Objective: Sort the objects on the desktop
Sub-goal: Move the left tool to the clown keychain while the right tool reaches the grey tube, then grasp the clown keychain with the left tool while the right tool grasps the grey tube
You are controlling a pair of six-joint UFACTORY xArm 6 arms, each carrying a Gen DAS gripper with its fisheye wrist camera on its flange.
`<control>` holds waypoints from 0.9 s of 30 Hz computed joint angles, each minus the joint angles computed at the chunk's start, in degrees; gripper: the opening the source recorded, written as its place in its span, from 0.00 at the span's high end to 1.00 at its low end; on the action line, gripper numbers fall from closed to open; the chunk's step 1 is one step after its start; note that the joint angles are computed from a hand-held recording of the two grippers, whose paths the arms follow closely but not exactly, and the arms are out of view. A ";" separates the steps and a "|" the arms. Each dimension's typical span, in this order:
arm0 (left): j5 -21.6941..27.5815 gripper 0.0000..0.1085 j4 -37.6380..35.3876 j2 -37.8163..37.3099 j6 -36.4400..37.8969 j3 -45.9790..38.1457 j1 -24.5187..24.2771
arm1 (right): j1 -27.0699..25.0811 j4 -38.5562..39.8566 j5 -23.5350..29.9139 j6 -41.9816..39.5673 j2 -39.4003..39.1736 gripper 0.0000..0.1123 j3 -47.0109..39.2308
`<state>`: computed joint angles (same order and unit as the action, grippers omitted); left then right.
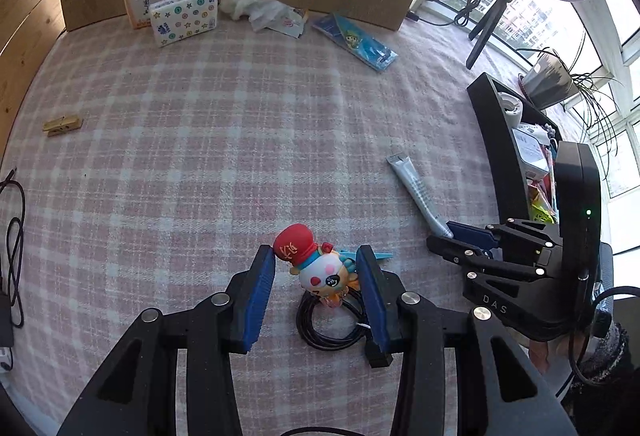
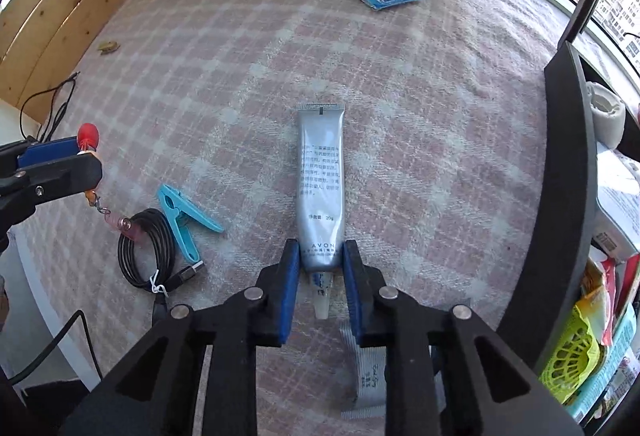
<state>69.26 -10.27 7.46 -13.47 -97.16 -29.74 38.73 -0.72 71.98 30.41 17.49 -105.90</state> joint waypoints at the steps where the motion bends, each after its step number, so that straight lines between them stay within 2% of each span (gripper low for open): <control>1: 0.12 0.63 -0.07 0.29 0.17 -0.61 -0.08 | -0.13 -0.41 -0.80 0.66 -0.69 0.81 0.73; 7: 0.86 0.63 0.05 1.91 1.06 -3.90 -0.69 | -1.51 -0.90 -3.79 2.31 -4.13 0.82 3.26; 10: 1.25 0.63 0.19 2.86 1.46 -5.32 -1.12 | -1.91 -1.10 -2.22 1.42 -3.71 0.82 1.98; 12: 1.40 0.63 0.02 3.31 1.63 -5.78 -1.26 | 1.68 -2.81 -1.45 4.84 -0.87 0.81 -0.59; 15: 1.68 0.63 -0.17 3.61 1.93 -5.90 -1.27 | 3.11 -1.37 -0.43 5.27 1.24 0.81 -0.12; 17: 1.74 0.63 -0.29 3.55 2.01 -5.70 -1.13 | 3.39 -3.54 -0.25 5.83 2.26 0.80 -1.16; 19: 1.70 0.63 -0.33 3.37 1.91 -5.34 -0.98 | 3.34 -4.37 1.71 5.81 4.69 0.71 -4.87; 21: 1.61 0.63 -0.37 3.24 1.70 -5.02 -0.78 | 3.36 -5.63 3.12 5.88 7.40 0.67 -8.71; 22: 1.47 0.63 -0.41 3.04 1.30 -4.67 -0.73 | 3.37 -6.14 3.97 5.69 9.12 0.60 -11.20; 24: 1.37 0.63 -0.46 2.72 0.80 -4.22 -0.63 | 3.47 -6.85 5.34 5.20 11.93 0.57 -15.33; 26: 1.29 0.63 -0.59 2.46 0.63 -3.97 -0.50 | 4.19 -9.62 8.31 4.57 14.85 0.77 -20.19; 27: 1.29 0.63 -0.62 2.38 0.55 -3.97 -0.43 | 3.97 -8.64 9.24 3.72 15.70 0.78 -21.76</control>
